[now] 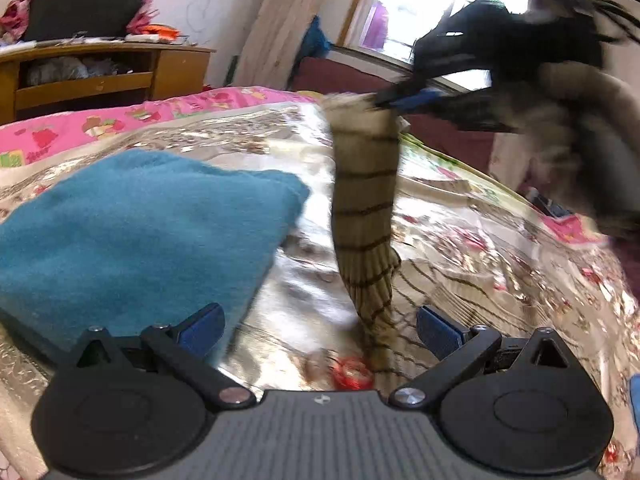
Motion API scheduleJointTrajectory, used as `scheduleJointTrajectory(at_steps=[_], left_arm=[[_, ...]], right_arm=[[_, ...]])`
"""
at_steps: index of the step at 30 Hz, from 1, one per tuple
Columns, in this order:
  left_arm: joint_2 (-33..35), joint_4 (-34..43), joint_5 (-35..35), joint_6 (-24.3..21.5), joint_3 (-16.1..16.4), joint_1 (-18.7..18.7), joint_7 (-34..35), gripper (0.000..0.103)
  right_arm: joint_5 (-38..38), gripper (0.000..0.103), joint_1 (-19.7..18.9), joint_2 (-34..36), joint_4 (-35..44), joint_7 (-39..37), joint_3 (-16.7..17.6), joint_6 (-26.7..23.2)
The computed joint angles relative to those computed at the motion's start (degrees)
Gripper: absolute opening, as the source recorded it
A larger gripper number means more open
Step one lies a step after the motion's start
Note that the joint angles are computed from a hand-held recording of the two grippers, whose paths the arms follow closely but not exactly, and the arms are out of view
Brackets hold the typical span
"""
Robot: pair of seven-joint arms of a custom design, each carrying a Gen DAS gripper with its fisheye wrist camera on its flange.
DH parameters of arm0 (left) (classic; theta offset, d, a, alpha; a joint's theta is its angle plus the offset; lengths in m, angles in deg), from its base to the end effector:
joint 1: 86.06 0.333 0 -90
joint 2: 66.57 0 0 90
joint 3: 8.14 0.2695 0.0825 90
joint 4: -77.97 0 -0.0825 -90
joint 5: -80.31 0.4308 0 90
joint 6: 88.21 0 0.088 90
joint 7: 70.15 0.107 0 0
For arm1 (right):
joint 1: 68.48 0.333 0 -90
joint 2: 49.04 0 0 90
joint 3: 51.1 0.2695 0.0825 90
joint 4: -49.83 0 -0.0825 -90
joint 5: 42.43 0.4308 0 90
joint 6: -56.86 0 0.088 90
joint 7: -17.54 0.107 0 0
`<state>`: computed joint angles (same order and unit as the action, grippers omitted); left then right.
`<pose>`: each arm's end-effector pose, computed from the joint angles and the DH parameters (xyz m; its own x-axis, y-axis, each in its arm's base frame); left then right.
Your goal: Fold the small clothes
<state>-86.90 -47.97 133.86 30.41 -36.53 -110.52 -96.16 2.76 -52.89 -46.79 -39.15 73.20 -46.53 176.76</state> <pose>0.3508 -0.4148 0.4969 0.4763 -0.8197 0.3180 -0.3385 -0.5048 -0.7941 0.6026 0.2571 0.6352 0.7200 -0.5668 -0.4004 -0.6500 -0.3488 -0.6752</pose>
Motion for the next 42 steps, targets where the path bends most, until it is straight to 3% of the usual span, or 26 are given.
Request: scheduleJointTrajectory(at_steps=[5,8,16,20,26,28,33,37,38,40,42], left_arm=[[3.8,3.5,1.1,2.6,0.2,-0.4,3.7,0.103],[7.0,6.4,1.6,3.6,0.6,-1.1,7.1,0.103],[14.8,13.6,1.0,2.6,2.3,-4.5,17.0,0.103],[17.3,16.1,0.6,1.4,3.1,-6.3,19.3,0.103],[19.1,17.4,0.6,2.0,4.3,-8.1,20.4,0.103],[19.0,17.0,0.3,2.6,4.6,-8.3,20.3,0.103],[16.8,14.2,-0.7,4.5,5.2,-7.7,17.9,0.103],[15.4,12.2,-1.9,6.0,5.2,-6.7,16.3,0.103],[15.1,11.8,-2.1,6.3,5.1,-6.5,16.0,0.103],[14.7,11.3,-2.4,6.6,4.9,-6.1,15.6,0.103],[14.4,10.9,-2.4,7.1,4.8,-5.8,15.3,0.103]], right_arm=[[4.3,0.009,-4.0,-11.4,-13.4,1.6,-4.6,8.7],[-0.2,0.015,-6.3,-18.5,-23.7,4.8,-6.2,16.6],[-9.6,0.016,-11.5,-25.4,-37.2,15.6,-10.6,12.7],[-8.5,0.022,-11.8,-23.8,-36.2,16.1,-11.8,12.4],[-5.8,0.043,-11.3,-16.4,-28.1,15.7,-11.6,11.2],[-9.0,0.053,-11.5,-13.6,-25.4,17.4,-9.9,12.2],[-19.3,0.056,-11.6,-7.7,-20.0,25.0,-7.0,12.9],[-21.7,0.054,-11.4,-5.9,-18.9,26.6,-6.6,12.1],[-22.8,0.048,-11.2,-6.2,-19.4,26.5,-6.4,13.2],[-22.7,0.013,-11.2,-6.0,-19.3,26.8,-6.6,13.5],[-18.8,0.009,-11.6,-6.2,-19.1,26.3,-7.3,12.9]])
